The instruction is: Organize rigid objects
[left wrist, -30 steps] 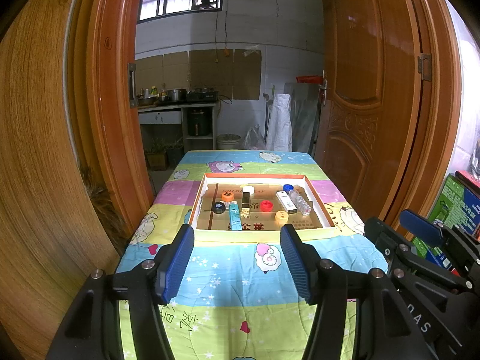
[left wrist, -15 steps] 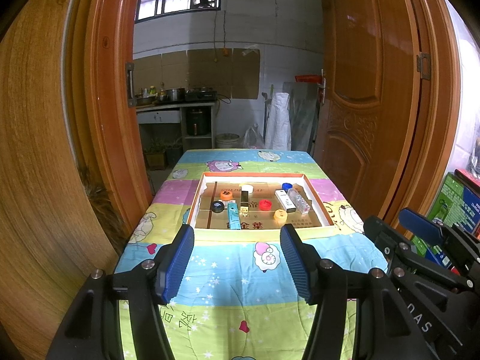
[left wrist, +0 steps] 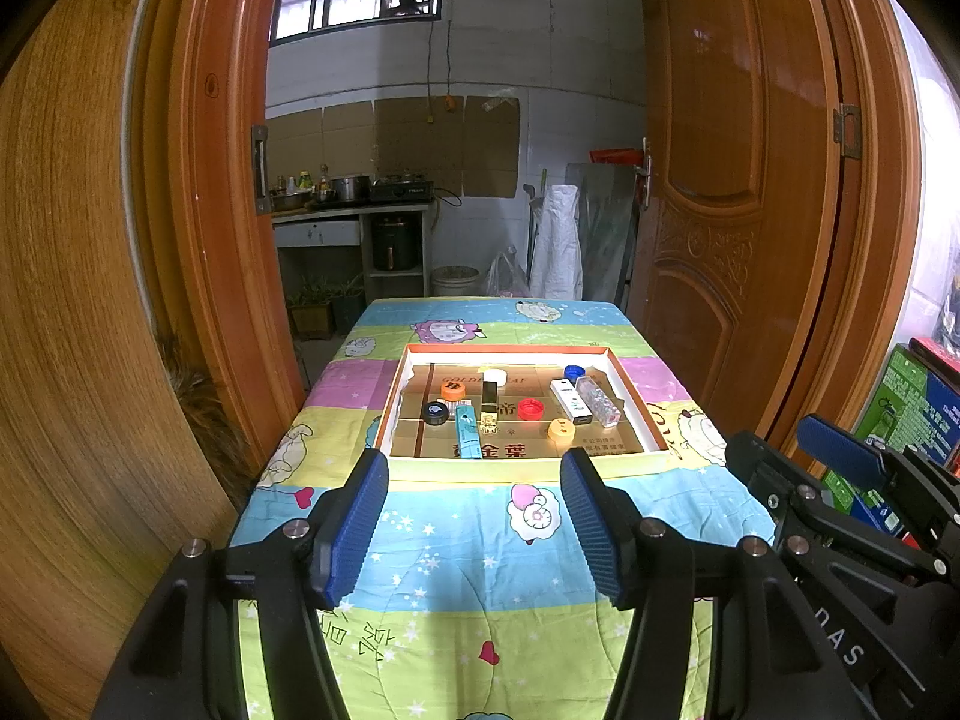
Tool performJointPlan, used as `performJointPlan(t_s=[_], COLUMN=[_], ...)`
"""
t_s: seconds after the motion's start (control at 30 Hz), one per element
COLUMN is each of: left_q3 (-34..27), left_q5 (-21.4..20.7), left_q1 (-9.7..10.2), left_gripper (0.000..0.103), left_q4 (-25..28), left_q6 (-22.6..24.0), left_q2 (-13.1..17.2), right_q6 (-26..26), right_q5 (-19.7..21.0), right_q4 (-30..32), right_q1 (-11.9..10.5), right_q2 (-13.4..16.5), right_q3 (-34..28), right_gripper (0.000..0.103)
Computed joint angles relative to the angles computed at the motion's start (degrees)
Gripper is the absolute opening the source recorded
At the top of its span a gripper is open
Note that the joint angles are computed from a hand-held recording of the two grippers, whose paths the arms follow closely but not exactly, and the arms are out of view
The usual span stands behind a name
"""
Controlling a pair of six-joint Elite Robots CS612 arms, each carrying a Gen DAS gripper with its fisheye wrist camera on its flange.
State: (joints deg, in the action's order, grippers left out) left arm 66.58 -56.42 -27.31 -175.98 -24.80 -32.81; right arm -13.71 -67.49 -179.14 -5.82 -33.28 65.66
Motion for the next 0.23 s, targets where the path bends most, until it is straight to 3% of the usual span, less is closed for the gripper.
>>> performJointPlan(t_s=[0.23], left_q3=[-0.3], left_q5=[0.5], left_q1=[-0.17], left_gripper=[0.060], left_q4=[0.6], left_q6=[-0.3], left_q2=[0.1], right_q6=[0.0], right_q5=[0.0], right_q4=[0.0], right_q1=[0.0], right_q2=[0.0], right_q3=[-0.1], right_gripper=[0.052])
